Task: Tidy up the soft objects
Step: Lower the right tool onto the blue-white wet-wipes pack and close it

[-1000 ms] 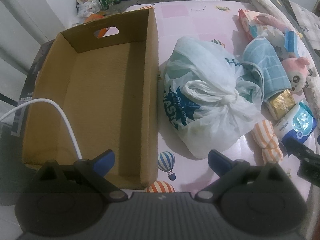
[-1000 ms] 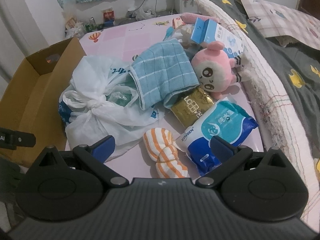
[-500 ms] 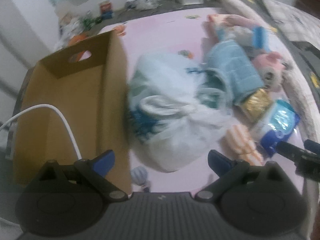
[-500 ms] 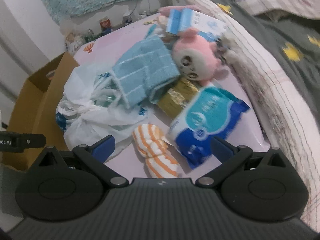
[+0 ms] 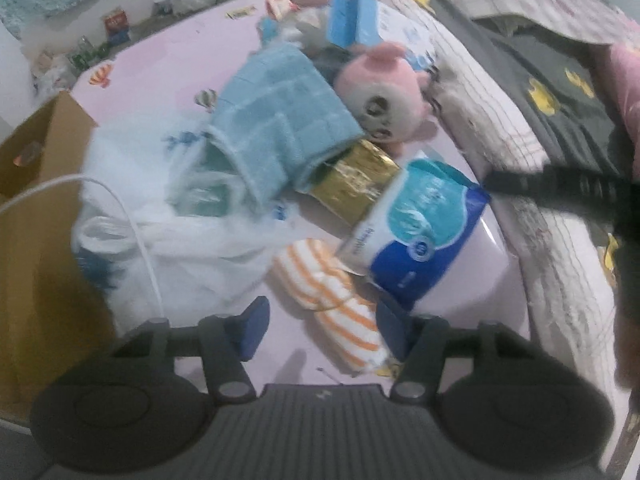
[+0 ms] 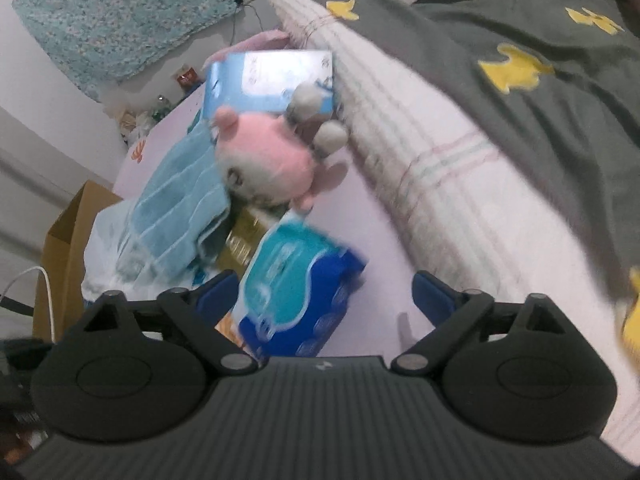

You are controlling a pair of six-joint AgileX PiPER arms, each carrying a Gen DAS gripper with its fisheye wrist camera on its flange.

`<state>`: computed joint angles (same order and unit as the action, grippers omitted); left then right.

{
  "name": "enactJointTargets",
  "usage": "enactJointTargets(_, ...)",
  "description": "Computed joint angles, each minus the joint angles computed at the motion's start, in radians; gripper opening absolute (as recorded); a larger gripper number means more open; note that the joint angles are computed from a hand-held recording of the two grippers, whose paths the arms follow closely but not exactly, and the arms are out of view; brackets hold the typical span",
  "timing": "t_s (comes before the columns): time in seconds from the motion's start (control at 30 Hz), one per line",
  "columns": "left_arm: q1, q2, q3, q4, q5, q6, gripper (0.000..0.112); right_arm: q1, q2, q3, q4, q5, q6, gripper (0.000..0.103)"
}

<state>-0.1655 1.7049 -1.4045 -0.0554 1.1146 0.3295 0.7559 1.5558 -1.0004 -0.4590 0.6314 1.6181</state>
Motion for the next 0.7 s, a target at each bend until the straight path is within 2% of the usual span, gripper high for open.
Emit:
enactJointTargets(0.07, -0.039, 0.025, -0.012, 0.016, 0.024, -0.067, 0.051, -0.073, -0.010, 0.023, 0.065, -0.062, -0.129, 0.084)
enactJointTargets(0.17, -0.082, 0.041, -0.007, 0.016, 0.042, -0.131, 0.046, -0.201, 0.022, 0.023, 0.248, -0.169, -0.429, 0.070)
enactJointTargets(0.2, -0.097, 0.047, -0.004, 0.023, 0.045, -0.148, 0.042, -0.236, 0.049, 0.011, 0.310, -0.198, -0.529, 0.062)
enactJointTargets(0.23, -0.112, 0.050, -0.001, 0.027, 0.049, -0.158, 0.040, -0.262, 0.074, -0.007, 0.383, -0.211, -0.629, 0.056)
enactJointTargets(0.27, -0.129, 0.054, 0.006, 0.033, 0.046, -0.169, 0.035, -0.286, 0.104, -0.028, 0.457, -0.223, -0.729, 0.053)
enactJointTargets(0.37, -0.178, 0.069, 0.033, 0.052, 0.020, -0.203, 0.032, -0.346, 0.198, -0.075, 0.713, -0.250, -1.029, 0.043)
enactJointTargets(0.43, -0.210, 0.091, 0.040, 0.067, 0.004, -0.230, 0.030, -0.372, 0.240, -0.090, 0.902, -0.215, -1.229, 0.026)
enactJointTargets(0.47, -0.224, 0.104, 0.040, 0.068, 0.000, -0.238, 0.029, -0.379, 0.239, -0.071, 0.984, -0.214, -1.323, 0.025)
enactJointTargets(0.53, -0.254, 0.131, 0.042, 0.092, -0.009, -0.270, 0.026, -0.373, 0.213, -0.024, 1.044, -0.209, -1.392, 0.022)
enactJointTargets(0.7, -0.290, 0.137, 0.077, 0.185, -0.026, -0.360, 0.025, -0.324, 0.072, 0.157, 1.110, -0.244, -1.336, 0.019)
